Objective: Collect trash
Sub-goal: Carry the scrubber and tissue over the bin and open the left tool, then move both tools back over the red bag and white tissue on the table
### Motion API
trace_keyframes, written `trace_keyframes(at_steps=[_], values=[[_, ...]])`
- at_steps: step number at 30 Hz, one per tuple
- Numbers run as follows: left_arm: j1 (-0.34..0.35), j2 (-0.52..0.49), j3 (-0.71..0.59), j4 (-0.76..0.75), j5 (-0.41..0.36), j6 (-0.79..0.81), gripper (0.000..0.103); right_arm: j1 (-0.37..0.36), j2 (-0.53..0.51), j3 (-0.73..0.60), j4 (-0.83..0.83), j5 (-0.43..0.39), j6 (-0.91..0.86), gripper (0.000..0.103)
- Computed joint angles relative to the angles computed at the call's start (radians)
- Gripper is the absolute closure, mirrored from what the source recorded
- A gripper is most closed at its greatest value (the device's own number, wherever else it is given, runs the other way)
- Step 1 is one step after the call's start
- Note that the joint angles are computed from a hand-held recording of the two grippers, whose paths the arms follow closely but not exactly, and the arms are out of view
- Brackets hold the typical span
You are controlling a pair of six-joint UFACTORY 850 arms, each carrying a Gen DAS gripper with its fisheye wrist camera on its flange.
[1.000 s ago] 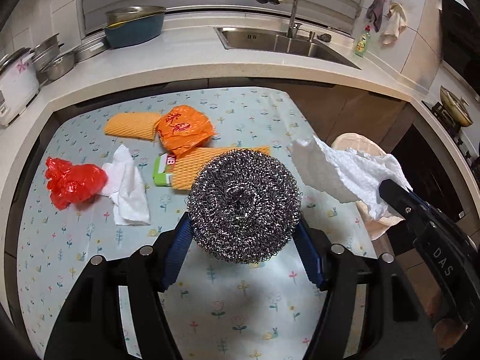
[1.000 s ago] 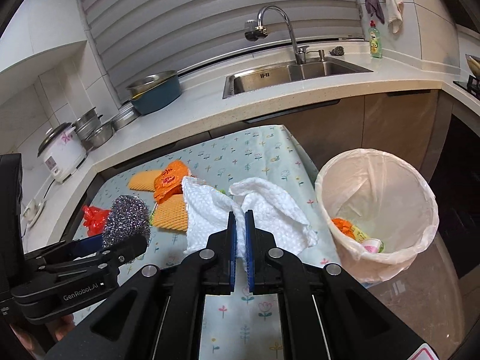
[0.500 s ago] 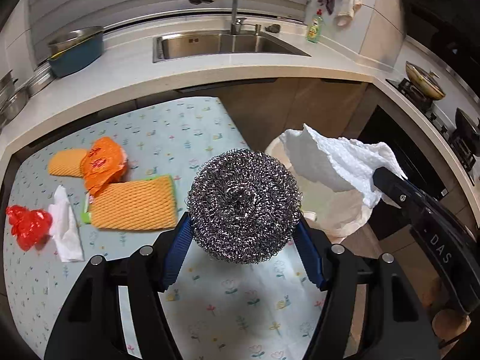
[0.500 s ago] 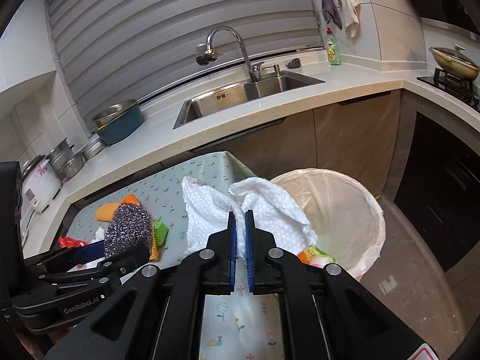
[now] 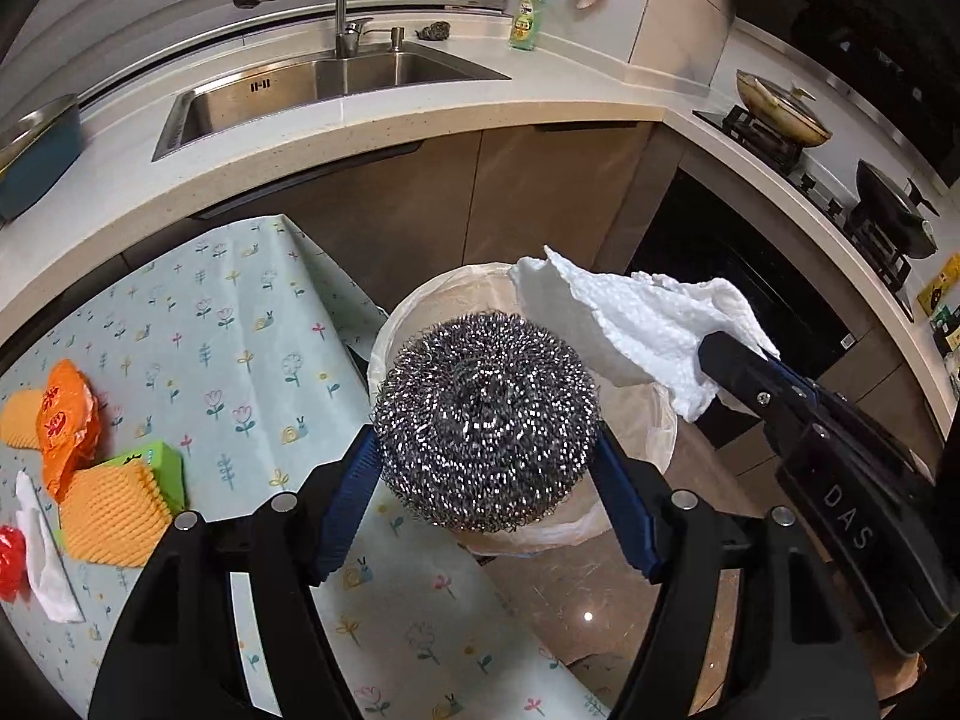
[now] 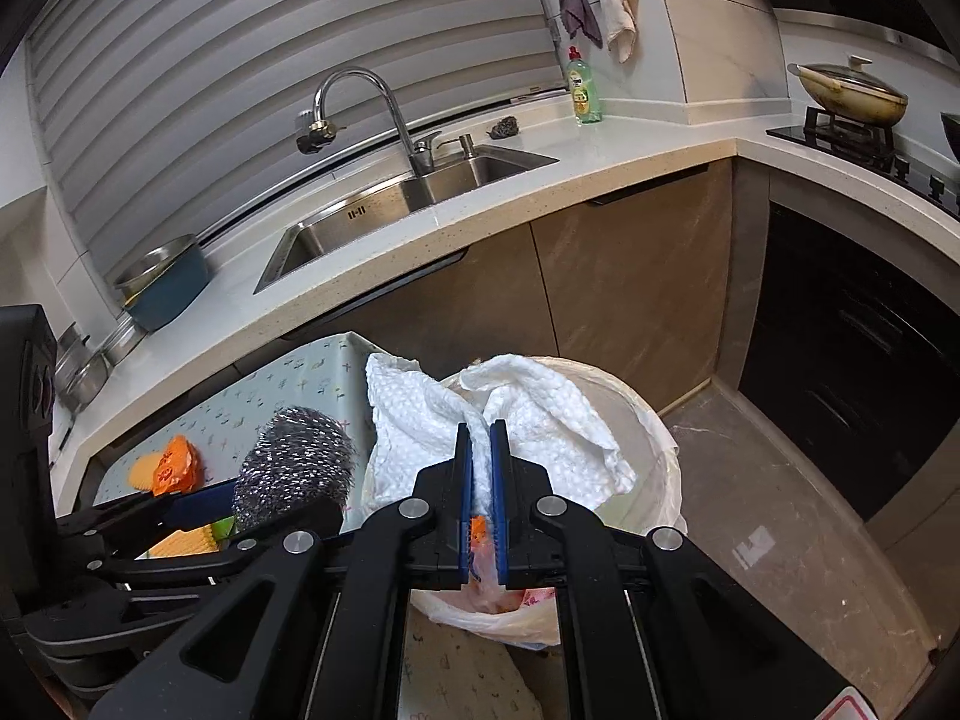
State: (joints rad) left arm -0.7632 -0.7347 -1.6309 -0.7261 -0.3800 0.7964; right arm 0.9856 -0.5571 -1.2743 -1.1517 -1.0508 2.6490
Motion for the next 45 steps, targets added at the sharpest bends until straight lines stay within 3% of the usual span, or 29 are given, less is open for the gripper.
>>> trace_keyframes(at_steps=[4,18,20,22,25,36,45], values=[[-0.001,-0.037,-0.055,-0.013,-0.022,-0.007,0.028,-0.013,0.009,0.019,0.005,0.007,0.004,0.097],[0.034,-0.007,-0.017,-0.057,0.053,-0.009,0.027,-0.036,-0.002,0.005,-0.011,0.030,-0.025,0.096],[0.038,-0.001,-0.007,-0.056,0.068,-0.012,0.027,-0.039,-0.010,-0.005,-0.014,0.030,-0.026,0.091],[0.041,0.007,0.003,-0.053,0.084,-0.017,0.024,-0.040,-0.015,-0.011,-0.017,0.028,-0.021,0.066],[0.049,0.028,0.033,-0.087,0.117,0.008,0.017,-0.035,-0.027,-0.031,-0.015,-0.010,-0.020,0.049],[0.106,0.120,0.153,-0.194,0.200,0.090,0.016,-0.014,-0.066,-0.127,-0.049,-0.010,-0.072,0.047],[0.183,0.195,0.252,-0.273,0.256,0.140,0.016,0.004,-0.177,-0.324,-0.057,0.025,-0.212,0.047]])
